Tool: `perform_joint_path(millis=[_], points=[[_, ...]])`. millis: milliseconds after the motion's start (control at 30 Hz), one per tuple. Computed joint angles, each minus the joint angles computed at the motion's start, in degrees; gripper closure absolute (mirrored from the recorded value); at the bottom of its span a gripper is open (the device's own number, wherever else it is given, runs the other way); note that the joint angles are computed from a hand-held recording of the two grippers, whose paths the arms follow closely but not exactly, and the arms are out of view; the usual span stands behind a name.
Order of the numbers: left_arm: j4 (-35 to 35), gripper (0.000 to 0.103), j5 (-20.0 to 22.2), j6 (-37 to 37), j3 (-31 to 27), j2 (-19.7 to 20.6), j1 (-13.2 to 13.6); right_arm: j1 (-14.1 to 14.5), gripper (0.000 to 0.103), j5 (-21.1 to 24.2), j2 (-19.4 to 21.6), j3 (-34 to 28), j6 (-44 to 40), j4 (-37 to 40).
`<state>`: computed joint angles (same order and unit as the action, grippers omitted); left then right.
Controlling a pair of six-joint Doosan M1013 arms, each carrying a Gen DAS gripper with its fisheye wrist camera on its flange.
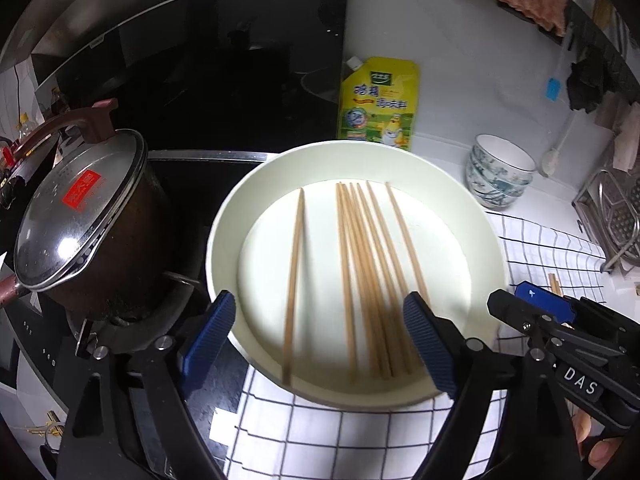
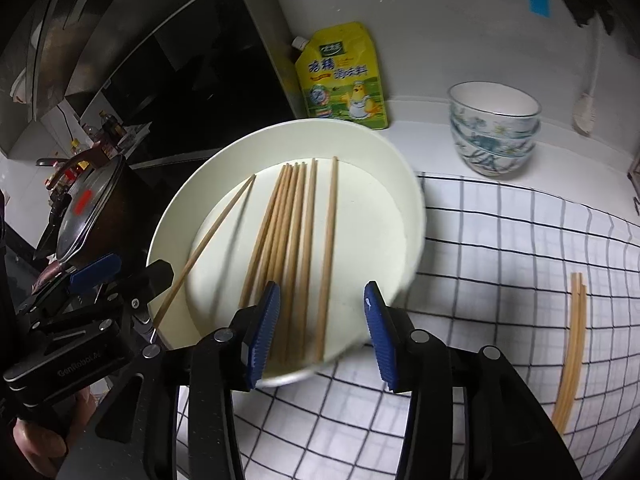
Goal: Organize utensils
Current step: 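Move both open tools back over the remaining chopsticks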
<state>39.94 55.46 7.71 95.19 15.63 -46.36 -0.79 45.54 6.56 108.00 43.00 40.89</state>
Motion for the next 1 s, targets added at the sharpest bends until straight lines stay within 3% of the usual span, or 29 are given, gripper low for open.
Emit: perform_joint_path(millis=[233, 533, 800, 1000], points=[[-0.39, 0.012, 0.43, 0.86, -1.75, 0.99, -2.07, -3.6, 0.057, 0.15, -1.58, 1.36, -1.3, 0.17], [-2.21, 0.012, -0.01, 3.92, -5.5, 3.81, -4.33, -10.25, 0.053, 0.04, -2.46, 3.04, -2.28, -0.35], [-3.64, 0.012, -0.06, 6.84, -10.07, 7.42, -6.15, -15.74, 0.053, -0.38, -1.68, 3.64, -2.1, -2.3], [-5.98, 0.01, -2.37, 10.07, -13.03, 9.94, -6.99, -18.82, 0.053, -1.05, -0.56, 3.83, -1.24, -4.91]])
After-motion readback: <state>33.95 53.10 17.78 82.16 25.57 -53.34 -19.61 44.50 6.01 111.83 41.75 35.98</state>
